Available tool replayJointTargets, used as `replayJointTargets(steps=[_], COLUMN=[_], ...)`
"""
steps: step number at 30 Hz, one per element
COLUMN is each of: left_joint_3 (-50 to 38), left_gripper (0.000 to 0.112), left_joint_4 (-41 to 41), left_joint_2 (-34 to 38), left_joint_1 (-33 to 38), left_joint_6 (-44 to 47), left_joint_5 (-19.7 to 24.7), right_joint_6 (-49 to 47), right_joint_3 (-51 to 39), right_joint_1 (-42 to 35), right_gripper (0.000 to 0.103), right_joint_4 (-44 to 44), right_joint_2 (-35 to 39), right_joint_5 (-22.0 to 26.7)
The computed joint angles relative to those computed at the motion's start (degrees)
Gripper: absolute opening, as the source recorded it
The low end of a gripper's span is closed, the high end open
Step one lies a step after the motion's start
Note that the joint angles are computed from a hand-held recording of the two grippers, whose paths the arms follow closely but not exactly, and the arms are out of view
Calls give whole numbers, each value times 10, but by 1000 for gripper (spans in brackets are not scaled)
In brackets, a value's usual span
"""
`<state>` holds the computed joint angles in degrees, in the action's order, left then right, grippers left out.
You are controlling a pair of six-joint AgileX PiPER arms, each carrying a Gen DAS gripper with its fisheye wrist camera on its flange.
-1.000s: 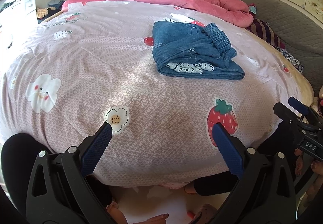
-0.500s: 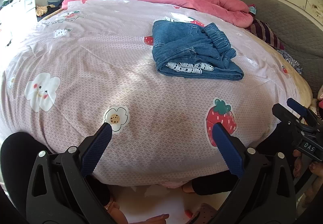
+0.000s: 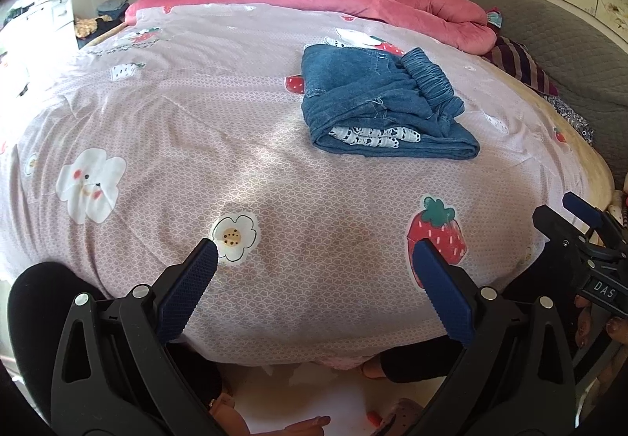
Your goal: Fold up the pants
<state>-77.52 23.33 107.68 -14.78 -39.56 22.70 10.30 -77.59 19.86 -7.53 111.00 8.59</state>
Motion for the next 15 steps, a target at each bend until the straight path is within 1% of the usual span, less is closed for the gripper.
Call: replayJointTargets(steps=[1, 7, 9, 15], left_joint_3=[0, 1, 1, 2], left_gripper=[93, 93, 93, 93], left_joint_4=[4, 4, 3, 1], left_joint_2=[0, -1, -1, -1], left_joint_1=[0, 0, 1, 1], left_joint_6=[-4, -5, -3, 0], left_joint_5=[0, 0, -1, -4], right_joint_6=[-15, -6, -19, -14], right_joint_3=[-2, 0, 1, 2], right_joint_1=[-1, -2, -2, -3], right_gripper=[98, 98, 98, 98], right_joint_4=[15, 5, 17, 14], right_joint_2=[1, 0, 0, -1], right_joint_5=[1, 0, 1, 0])
